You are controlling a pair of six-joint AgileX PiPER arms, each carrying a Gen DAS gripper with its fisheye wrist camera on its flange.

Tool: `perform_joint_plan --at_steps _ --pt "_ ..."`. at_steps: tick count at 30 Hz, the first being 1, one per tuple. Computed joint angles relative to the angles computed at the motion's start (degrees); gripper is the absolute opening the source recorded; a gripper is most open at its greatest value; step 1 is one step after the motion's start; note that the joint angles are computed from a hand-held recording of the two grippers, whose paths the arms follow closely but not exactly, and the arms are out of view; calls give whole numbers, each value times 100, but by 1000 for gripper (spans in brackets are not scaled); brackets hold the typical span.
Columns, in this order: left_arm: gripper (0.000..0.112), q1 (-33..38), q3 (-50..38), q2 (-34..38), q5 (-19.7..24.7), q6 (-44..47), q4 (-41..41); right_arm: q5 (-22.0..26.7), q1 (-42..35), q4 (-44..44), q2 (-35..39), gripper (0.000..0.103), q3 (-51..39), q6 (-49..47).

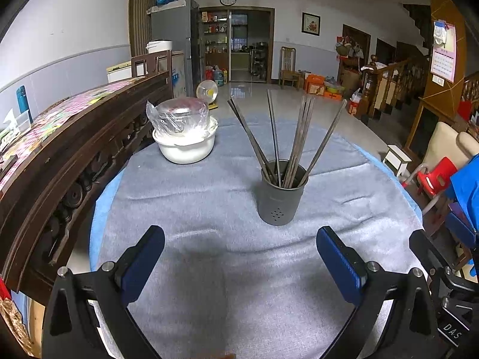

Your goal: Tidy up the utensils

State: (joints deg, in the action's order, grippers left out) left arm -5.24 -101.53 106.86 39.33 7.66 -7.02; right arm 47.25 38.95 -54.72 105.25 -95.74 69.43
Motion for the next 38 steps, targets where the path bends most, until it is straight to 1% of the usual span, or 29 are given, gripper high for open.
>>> perform_joint_plan --at_steps 29,35,38 --pt "101 15 88 -97 -78 110 -144 37 24 -20 -10 92 -1 -12" --pt "101 5 198 -160 -232 167 -220 31 27 -39 -31 92 34 20" --pt "101 2 124 -122 -152 138 -196 41 28 -41 -30 92 31 13"
